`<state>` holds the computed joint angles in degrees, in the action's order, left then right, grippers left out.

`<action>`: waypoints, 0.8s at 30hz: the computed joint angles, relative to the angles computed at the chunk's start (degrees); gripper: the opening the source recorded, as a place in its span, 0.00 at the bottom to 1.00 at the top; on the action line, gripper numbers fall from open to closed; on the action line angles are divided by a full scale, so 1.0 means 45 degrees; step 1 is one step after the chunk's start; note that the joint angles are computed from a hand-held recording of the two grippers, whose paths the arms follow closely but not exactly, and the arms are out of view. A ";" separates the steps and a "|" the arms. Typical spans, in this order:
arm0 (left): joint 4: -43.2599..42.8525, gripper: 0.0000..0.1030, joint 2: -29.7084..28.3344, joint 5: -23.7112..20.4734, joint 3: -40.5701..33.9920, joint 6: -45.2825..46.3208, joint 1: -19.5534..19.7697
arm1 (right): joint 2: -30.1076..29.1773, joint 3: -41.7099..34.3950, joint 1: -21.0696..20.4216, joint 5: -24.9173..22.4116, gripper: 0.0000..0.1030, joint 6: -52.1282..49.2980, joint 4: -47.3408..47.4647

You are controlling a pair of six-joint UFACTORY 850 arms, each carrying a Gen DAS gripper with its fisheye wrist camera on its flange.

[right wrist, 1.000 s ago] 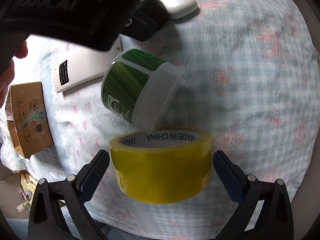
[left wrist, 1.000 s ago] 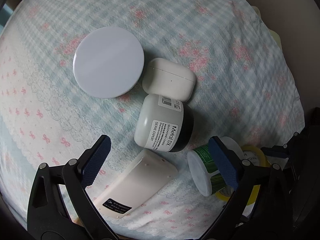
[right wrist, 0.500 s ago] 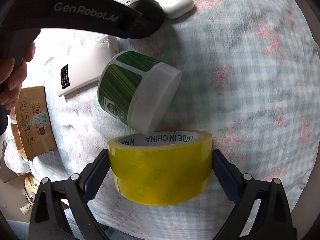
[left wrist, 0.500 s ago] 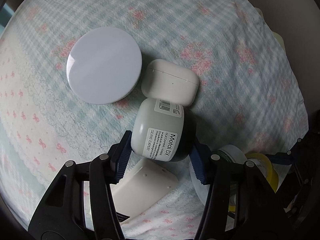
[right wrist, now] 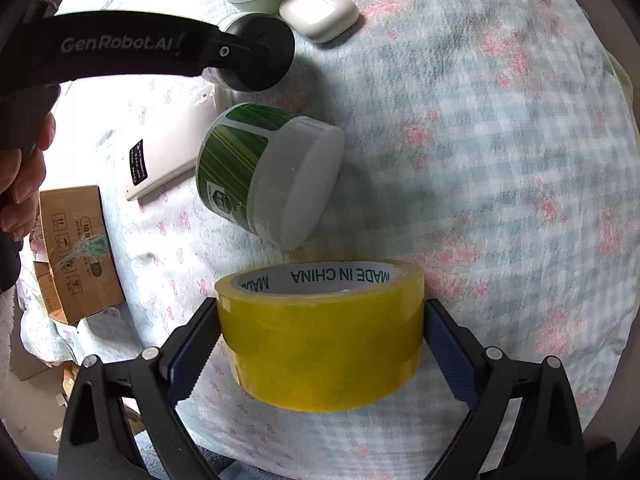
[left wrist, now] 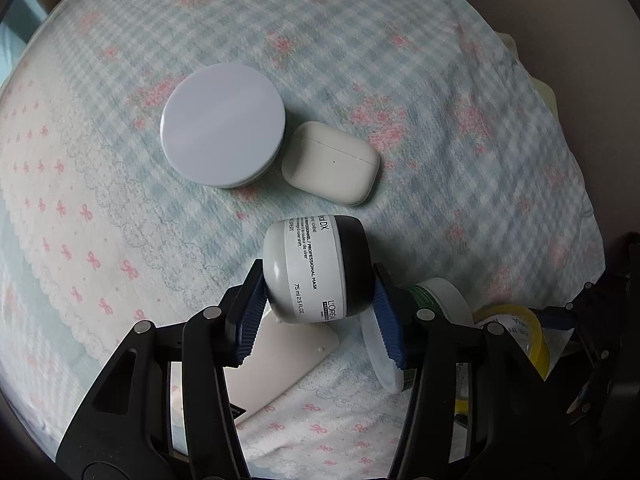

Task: Organize rigid objects
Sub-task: 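Carry jar and yellow tape into the cardboard box and release both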

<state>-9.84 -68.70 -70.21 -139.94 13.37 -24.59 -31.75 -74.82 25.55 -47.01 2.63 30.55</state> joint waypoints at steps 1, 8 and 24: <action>-0.0040 0.46 0.0187 0.0152 0.0288 -0.0020 0.0011 | 0.0044 0.0010 -0.0019 0.0051 0.94 0.0052 -0.0009; -0.0430 0.46 0.1432 0.0930 0.1891 -0.0073 0.0132 | 0.0494 0.0333 -0.0127 0.0424 0.94 0.0406 -0.0044; -0.1384 0.46 0.6389 0.1863 0.6574 -0.0154 0.1099 | 0.1814 -0.0673 0.0692 0.0106 0.94 0.3230 -0.2267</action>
